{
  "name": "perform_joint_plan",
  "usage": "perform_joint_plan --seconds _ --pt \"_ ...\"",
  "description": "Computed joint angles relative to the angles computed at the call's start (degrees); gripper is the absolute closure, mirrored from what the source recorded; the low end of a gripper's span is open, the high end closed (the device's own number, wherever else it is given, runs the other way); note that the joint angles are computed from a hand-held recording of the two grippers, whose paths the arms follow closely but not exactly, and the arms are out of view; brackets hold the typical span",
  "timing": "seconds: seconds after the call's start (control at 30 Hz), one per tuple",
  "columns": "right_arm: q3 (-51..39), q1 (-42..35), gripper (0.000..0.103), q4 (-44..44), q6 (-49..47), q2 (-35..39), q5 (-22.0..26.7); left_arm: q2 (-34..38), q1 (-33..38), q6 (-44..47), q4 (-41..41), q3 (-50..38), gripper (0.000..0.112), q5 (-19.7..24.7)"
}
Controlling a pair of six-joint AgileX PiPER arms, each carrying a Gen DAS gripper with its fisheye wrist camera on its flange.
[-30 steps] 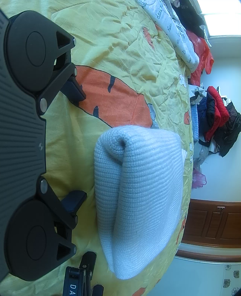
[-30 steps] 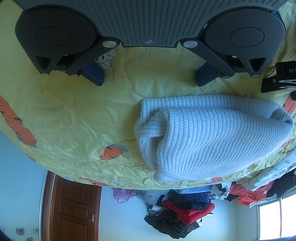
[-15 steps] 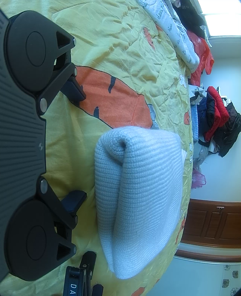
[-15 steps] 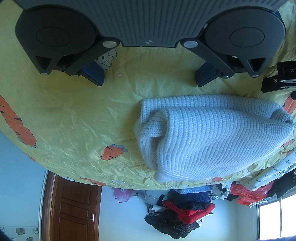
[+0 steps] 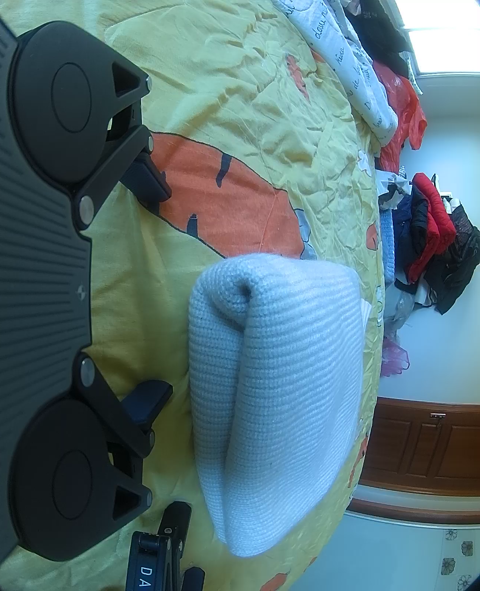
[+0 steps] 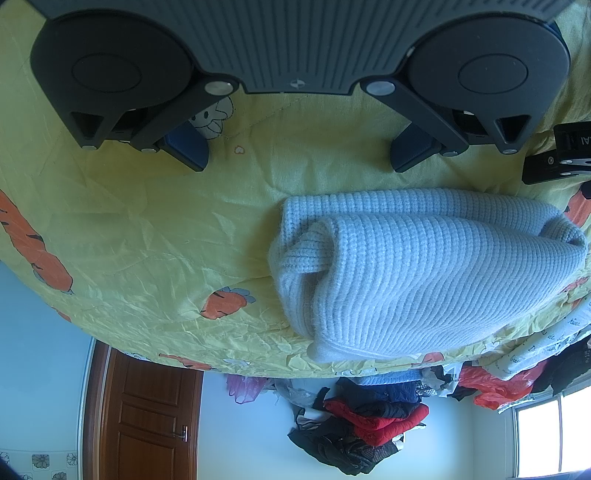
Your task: Fold small clothes
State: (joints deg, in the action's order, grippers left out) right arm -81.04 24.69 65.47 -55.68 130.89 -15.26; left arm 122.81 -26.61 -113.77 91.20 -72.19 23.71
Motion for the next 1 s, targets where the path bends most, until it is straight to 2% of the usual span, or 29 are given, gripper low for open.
perform_joint_plan --seconds 1.0 --pt "0.3 0.0 0.000 -1.0 1.0 -0.1 -0.1 -0.1 0.0 -0.4 0.4 0.2 0.009 0.0"
